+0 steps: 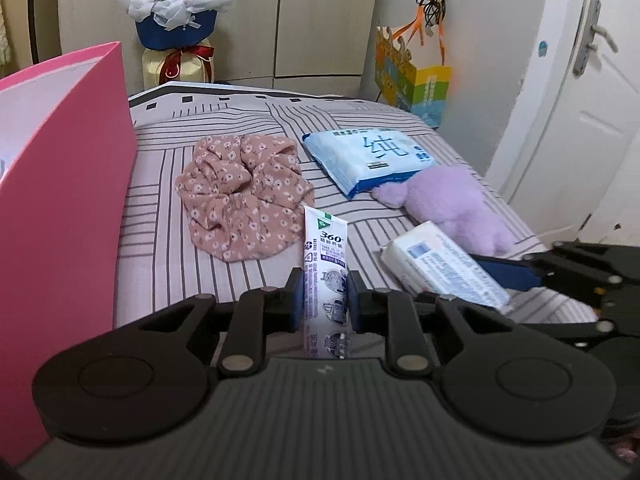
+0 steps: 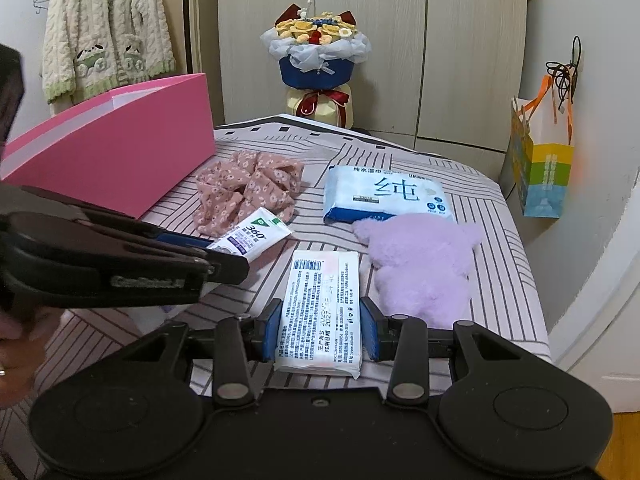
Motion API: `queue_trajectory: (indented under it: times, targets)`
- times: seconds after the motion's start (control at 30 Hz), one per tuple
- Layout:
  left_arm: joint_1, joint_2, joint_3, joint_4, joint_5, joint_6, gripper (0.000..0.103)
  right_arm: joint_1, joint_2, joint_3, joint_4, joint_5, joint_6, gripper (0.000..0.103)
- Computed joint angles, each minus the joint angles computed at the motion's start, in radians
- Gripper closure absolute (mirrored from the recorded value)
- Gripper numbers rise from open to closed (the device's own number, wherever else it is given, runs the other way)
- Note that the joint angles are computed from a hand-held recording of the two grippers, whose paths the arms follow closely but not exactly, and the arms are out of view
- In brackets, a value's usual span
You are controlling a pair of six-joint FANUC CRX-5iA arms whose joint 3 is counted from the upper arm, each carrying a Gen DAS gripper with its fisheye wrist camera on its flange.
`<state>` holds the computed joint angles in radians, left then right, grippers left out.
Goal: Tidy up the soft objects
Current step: 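Lift the tube and packet with both grippers and carry them toward the pink box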
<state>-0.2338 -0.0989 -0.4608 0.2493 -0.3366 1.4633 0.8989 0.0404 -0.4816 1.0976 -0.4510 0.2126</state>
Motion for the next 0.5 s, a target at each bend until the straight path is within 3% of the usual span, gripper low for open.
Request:
queue_trajectory:
  times: [0.23,0.5]
  targets:
    - [0.017,-0.078,-0.132,0.307,0.015,-0.254,0.082,0.033,-0.025,-0.01,-0.08,-0.023,0.025,0.058]
    - [0.042,-0.155,-0.236,0.554,-0.081,-0.47,0.082,0.078,-0.065,-0.009,-0.203,-0.059,0.113,0.058]
